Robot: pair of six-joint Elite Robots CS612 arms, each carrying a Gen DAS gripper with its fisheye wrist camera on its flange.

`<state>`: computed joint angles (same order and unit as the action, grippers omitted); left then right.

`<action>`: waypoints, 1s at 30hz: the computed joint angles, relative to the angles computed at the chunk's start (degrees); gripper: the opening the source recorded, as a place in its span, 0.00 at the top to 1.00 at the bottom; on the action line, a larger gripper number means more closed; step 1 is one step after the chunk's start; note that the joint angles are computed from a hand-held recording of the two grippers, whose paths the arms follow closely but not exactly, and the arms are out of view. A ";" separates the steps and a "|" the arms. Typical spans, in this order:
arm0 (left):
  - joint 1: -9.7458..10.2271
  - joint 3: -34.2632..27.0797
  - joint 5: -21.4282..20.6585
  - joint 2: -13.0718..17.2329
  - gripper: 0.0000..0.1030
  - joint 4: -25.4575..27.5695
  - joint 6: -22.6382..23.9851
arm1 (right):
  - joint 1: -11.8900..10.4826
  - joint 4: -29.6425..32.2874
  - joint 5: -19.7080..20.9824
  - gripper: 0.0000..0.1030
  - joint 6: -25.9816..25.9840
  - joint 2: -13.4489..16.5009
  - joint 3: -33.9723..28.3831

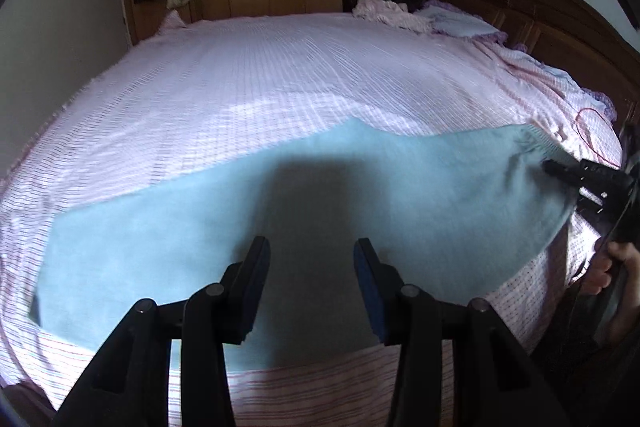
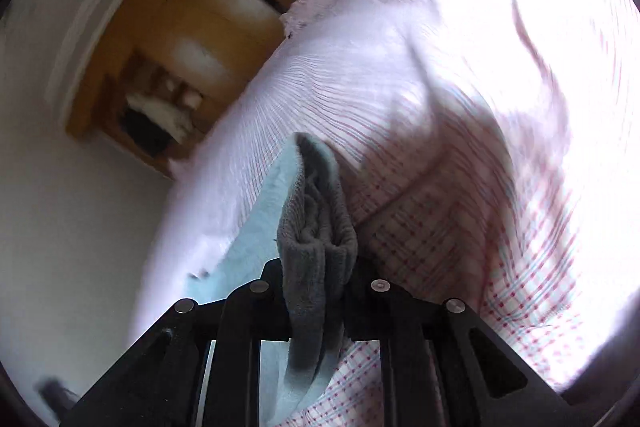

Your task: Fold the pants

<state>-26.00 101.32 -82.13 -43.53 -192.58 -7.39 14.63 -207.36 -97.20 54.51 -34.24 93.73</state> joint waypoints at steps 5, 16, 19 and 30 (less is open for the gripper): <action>2.44 1.72 0.45 -0.91 0.50 -2.79 -3.78 | 3.61 13.19 -12.07 0.91 -9.13 -3.44 -2.17; 7.54 3.09 -1.89 -1.23 0.49 -4.74 -9.63 | 6.58 19.62 -18.77 0.90 -13.29 -5.71 -1.53; 7.80 3.32 -2.14 -1.16 0.49 -4.99 -10.16 | 9.86 25.32 -30.04 0.90 -23.76 -3.66 -6.51; 8.98 3.22 -2.16 -1.95 0.49 -3.64 -8.72 | 14.51 20.70 -34.29 0.90 -43.01 2.90 -20.25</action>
